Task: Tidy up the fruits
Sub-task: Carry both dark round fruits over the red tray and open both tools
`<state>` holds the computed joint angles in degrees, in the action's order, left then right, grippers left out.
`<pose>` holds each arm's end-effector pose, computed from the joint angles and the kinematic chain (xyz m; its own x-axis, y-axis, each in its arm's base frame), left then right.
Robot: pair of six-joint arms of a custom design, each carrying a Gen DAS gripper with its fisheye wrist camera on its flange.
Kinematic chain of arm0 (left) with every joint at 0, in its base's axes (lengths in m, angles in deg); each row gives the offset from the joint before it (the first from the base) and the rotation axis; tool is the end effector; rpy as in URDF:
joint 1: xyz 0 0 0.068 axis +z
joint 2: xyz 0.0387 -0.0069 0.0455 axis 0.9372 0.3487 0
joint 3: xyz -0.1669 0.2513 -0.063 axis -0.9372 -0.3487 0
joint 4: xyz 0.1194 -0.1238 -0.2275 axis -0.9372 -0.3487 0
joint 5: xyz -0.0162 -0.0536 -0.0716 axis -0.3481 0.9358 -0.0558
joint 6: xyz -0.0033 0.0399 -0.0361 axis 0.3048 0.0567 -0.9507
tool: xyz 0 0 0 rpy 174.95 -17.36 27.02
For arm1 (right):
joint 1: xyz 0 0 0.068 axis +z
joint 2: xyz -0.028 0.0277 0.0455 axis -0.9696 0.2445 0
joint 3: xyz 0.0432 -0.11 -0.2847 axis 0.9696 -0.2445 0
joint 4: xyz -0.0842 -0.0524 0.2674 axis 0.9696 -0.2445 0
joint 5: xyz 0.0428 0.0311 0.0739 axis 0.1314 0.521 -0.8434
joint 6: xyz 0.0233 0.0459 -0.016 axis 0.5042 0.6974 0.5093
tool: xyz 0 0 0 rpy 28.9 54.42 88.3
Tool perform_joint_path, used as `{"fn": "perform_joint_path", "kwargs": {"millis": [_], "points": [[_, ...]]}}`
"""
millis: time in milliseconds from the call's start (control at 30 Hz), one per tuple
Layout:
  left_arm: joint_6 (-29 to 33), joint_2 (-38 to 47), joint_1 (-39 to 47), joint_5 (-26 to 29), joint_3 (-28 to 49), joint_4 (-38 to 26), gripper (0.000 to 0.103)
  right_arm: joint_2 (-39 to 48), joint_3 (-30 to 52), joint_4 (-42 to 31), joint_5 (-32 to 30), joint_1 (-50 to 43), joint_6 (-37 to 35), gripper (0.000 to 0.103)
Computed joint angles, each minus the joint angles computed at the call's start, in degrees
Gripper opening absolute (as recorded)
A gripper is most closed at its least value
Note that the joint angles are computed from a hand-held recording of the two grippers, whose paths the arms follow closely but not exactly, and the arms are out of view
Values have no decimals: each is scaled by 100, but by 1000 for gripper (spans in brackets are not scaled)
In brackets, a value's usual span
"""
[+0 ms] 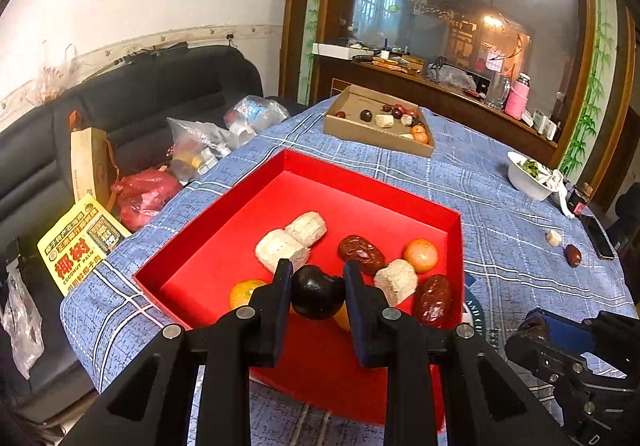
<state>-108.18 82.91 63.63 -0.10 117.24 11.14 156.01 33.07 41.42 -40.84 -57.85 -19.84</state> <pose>0.2604 -0.0163 0.2270 -0.5501 -0.3244 -0.7695 -0.3818 0.9172 -0.1137 0.3053 0.1134 0.2465 -0.5910 -0.3982 -0.7016 -0.6626 0.7356 0.1407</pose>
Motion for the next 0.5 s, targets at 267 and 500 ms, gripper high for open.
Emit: {"fn": "perform_joint_path", "kwargs": {"millis": [267, 500], "points": [[138, 486, 841, 174, 127, 6, 26, 308, 305, -210, 171, 375, -25, 25], [163, 482, 1236, 711, -70, 285, 26, 742, 488, -98, 232, 857, 59, 25]]}}
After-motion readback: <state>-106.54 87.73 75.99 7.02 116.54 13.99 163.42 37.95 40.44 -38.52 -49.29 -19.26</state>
